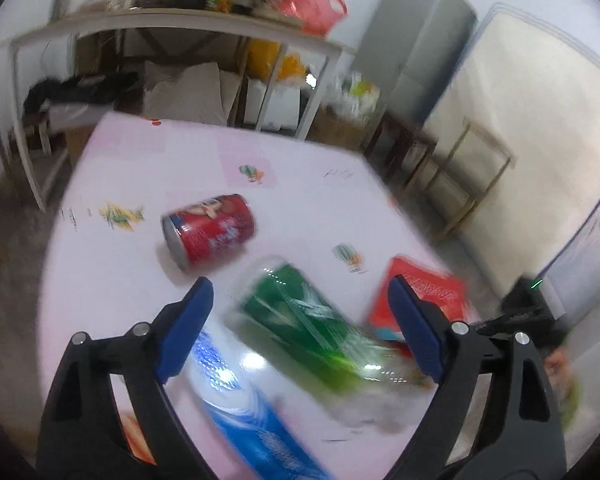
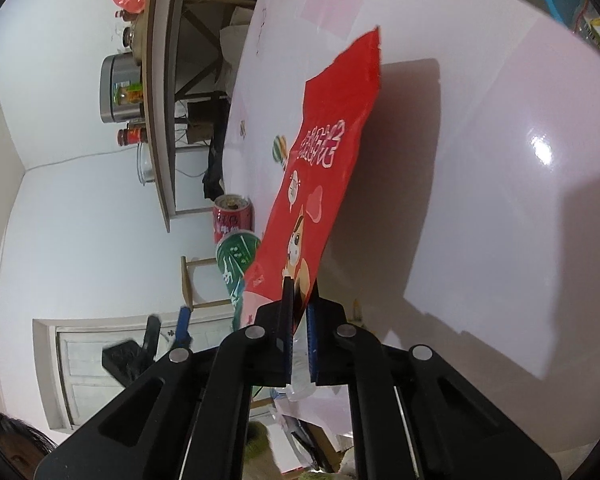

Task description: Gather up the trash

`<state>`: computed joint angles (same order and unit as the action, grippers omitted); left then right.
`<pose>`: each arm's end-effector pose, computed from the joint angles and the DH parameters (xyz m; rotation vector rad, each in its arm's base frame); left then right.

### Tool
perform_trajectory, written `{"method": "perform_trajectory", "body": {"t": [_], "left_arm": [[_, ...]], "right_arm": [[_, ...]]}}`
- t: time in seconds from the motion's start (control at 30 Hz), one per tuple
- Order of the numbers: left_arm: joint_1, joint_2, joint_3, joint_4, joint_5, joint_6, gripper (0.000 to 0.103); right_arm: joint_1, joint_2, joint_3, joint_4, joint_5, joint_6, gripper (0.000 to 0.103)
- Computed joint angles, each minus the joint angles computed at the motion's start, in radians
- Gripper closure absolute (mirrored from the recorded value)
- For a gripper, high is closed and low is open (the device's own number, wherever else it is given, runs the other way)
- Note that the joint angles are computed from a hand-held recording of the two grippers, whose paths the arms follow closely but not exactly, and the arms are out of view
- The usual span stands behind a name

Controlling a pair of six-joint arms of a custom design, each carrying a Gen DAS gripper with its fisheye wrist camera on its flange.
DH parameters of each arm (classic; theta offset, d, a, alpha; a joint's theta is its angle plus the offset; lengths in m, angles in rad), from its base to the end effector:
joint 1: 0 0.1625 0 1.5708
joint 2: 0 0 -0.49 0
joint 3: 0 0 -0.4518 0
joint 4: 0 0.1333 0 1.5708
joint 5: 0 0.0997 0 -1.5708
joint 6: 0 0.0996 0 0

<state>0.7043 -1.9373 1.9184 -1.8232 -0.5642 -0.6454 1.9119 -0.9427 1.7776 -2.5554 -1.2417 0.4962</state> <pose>-0.1537 -0.4160 0.6039 0.0835 2.3484 -1.1178 0.3914 -0.6079 0.1458 0.1809 2.7753 -0.0028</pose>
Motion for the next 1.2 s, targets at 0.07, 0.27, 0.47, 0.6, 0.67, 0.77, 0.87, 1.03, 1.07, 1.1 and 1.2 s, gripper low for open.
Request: {"method": "perform_trajectory", "body": {"t": [0.07, 0.27, 0.47, 0.6, 0.67, 0.77, 0.87, 1.03, 1.07, 1.1, 1.2], "left_arm": [[0.051, 0.067, -0.073, 0.132, 0.037, 0.027, 0.017], [0.192, 0.260, -0.271, 0.347, 0.061, 0.208, 0.017], [0.302, 0.428, -0.439, 0.602, 0.032, 0.241, 0.017], [0.338, 0.488, -0.510, 0.749, 0.035, 0.171, 0.017], [0.347, 0.500, -0.525, 0.784, 0.023, 0.137, 0.017], [0.356, 0.502, -0.538, 0.782, 0.006, 0.119, 0.031], [0.353, 0.484, -0.525, 0.735, -0.001, 0.137, 0.032], [0.328, 0.440, -0.485, 0.520, -0.048, 0.203, 0.034], [0.316, 0.424, -0.465, 0.433, -0.067, 0.242, 0.034], [0.308, 0.416, -0.450, 0.374, -0.077, 0.267, 0.035], [0.275, 0.383, -0.392, 0.169, -0.138, 0.357, 0.038]], "right_arm": [[0.000, 0.001, -0.007, 0.013, -0.013, -0.004, 0.097], [-0.010, 0.003, -0.008, 0.025, -0.010, 0.003, 0.097], [-0.016, 0.006, -0.012, 0.019, -0.004, 0.010, 0.097], [-0.018, 0.002, -0.011, 0.015, -0.002, 0.009, 0.097], [-0.017, 0.002, -0.012, 0.010, 0.000, 0.013, 0.097], [-0.021, -0.003, -0.007, 0.006, 0.004, 0.013, 0.097], [-0.027, -0.011, 0.000, 0.007, 0.007, 0.009, 0.097], [-0.029, -0.016, 0.009, 0.001, 0.005, 0.011, 0.097], [-0.029, -0.017, 0.010, 0.000, 0.004, 0.013, 0.097], [-0.030, -0.018, 0.011, -0.002, 0.003, 0.015, 0.097], [-0.028, -0.023, 0.015, -0.010, -0.003, 0.018, 0.097]]}}
